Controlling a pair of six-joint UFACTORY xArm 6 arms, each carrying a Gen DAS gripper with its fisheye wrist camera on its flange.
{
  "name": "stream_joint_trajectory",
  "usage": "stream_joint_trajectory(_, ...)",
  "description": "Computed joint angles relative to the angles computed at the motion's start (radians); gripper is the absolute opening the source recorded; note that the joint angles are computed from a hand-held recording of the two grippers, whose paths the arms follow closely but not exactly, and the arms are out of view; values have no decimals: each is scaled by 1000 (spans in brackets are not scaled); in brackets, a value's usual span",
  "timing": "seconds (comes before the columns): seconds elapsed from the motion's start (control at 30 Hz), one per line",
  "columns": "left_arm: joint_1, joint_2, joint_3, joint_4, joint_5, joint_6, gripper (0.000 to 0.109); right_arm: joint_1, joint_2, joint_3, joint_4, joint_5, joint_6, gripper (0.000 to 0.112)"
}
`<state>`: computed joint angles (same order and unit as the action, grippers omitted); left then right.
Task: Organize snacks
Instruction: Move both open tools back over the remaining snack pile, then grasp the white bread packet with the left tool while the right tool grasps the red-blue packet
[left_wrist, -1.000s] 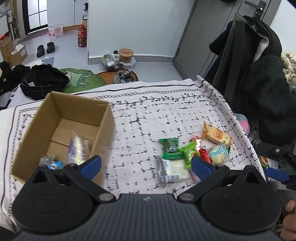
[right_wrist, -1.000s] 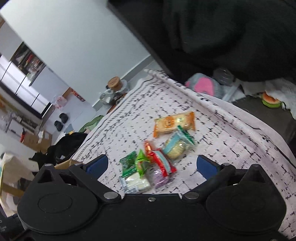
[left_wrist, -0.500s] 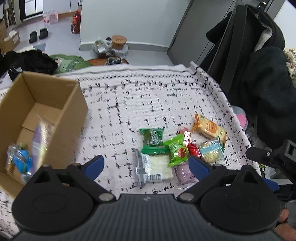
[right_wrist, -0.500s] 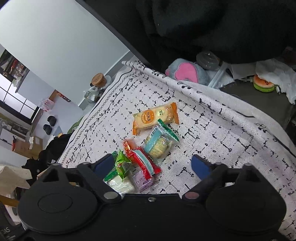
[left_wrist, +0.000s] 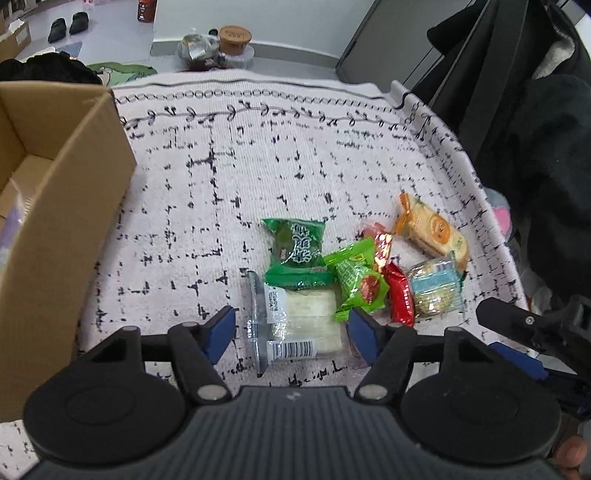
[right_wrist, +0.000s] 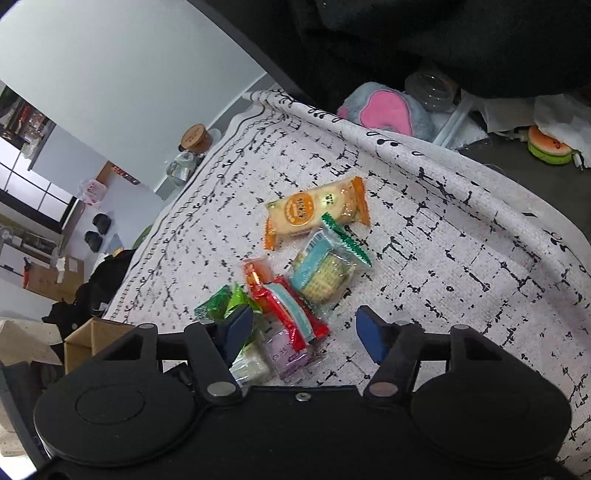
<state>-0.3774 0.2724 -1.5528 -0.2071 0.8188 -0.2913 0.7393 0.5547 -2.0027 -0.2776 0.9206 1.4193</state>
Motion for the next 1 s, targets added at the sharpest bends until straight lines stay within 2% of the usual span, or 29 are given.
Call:
stream_joint_trajectory(0.23, -7, 73, -53, -17, 33, 21, 67, -9, 48, -55, 38, 29, -27, 61)
stream_joint_trajectory(0.57, -59, 115, -90, 139, 36, 8, 72, -20, 149, -182, 87, 87, -84, 59)
stream_joint_trajectory(0.83, -38, 83, -53, 99, 17, 14, 56, -19, 244, -315, 118, 132, -127, 52)
stream_joint_trajectory(1.0, -25, 65, -38, 60, 11, 34, 53, -12, 368, -516, 114, 217, -157, 48)
